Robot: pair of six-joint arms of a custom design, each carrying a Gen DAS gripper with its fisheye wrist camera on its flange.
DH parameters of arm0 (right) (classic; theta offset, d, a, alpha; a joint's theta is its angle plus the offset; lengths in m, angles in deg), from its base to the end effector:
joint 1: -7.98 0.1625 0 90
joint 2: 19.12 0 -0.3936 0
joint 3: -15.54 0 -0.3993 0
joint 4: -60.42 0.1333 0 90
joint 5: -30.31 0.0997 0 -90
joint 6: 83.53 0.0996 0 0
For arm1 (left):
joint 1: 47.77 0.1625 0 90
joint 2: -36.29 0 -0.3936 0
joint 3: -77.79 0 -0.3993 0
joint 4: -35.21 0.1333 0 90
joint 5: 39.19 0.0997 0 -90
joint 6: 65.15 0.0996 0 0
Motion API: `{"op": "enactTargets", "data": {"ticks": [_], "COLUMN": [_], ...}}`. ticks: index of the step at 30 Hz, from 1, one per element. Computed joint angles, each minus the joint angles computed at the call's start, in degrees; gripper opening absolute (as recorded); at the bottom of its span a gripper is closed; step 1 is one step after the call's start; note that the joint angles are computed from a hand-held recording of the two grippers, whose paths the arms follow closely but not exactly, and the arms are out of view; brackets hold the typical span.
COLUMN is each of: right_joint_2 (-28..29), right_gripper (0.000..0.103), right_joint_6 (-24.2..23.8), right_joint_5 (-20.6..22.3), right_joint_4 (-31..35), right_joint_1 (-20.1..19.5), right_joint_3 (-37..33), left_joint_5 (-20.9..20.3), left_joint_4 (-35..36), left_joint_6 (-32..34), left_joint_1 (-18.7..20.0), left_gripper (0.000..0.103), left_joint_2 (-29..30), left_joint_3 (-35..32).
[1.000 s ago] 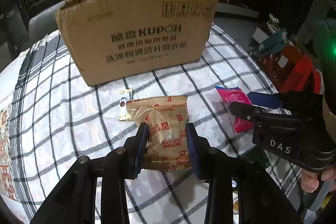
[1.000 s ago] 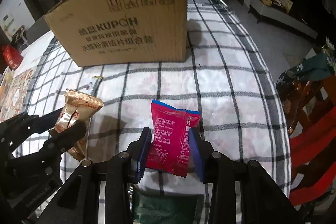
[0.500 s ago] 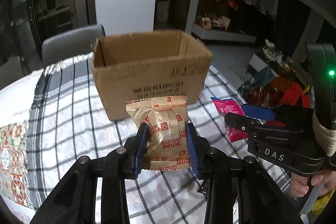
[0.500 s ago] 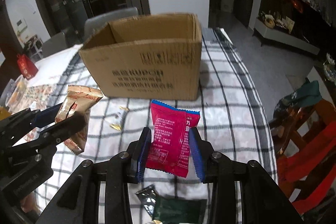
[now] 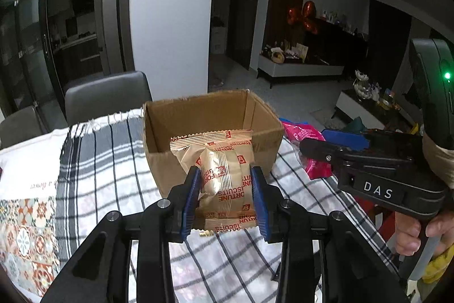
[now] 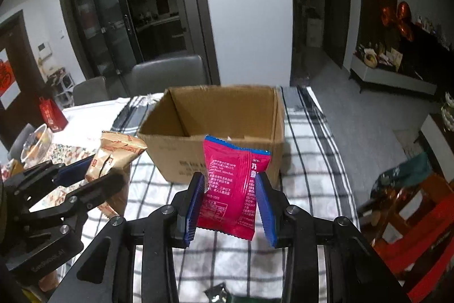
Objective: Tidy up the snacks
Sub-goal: 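Carry both held packets into the cardboard box and open both tools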
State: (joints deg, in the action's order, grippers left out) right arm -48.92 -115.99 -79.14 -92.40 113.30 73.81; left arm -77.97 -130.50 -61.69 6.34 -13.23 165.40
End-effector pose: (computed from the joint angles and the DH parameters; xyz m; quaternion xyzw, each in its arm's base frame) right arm 0.3153 -0.7720 0.1465 0.3358 -0.8812 0.2637 0.2030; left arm -0.2317 -0.6801 0.2270 0.1562 0.8507 -0.3934 0.3117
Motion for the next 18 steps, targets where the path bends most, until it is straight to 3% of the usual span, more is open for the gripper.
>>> {"op": "enactTargets", "data": {"ticks": [7,18], "right_joint_2": [3.4,10.4], "right_gripper": [0.038,0.038], "right_joint_6": [-3.5,-4.7], "right_joint_5": [0.9,3.0], "right_joint_4": [2.4,7.7], "right_joint_1": [0.7,0.3], "right_joint_3": [-6.7,-19.2], "left_joint_5": [-0.1,-2.3], "left_joint_4": [-1.2,-0.3], "left_joint_6": [3.8,7.6], "left_joint_1": [0.6,3.4], "left_gripper": [0.036,0.036], "left_joint_2": [1.3,5.6], "left_joint_3": [-3.4,-12.2]}}
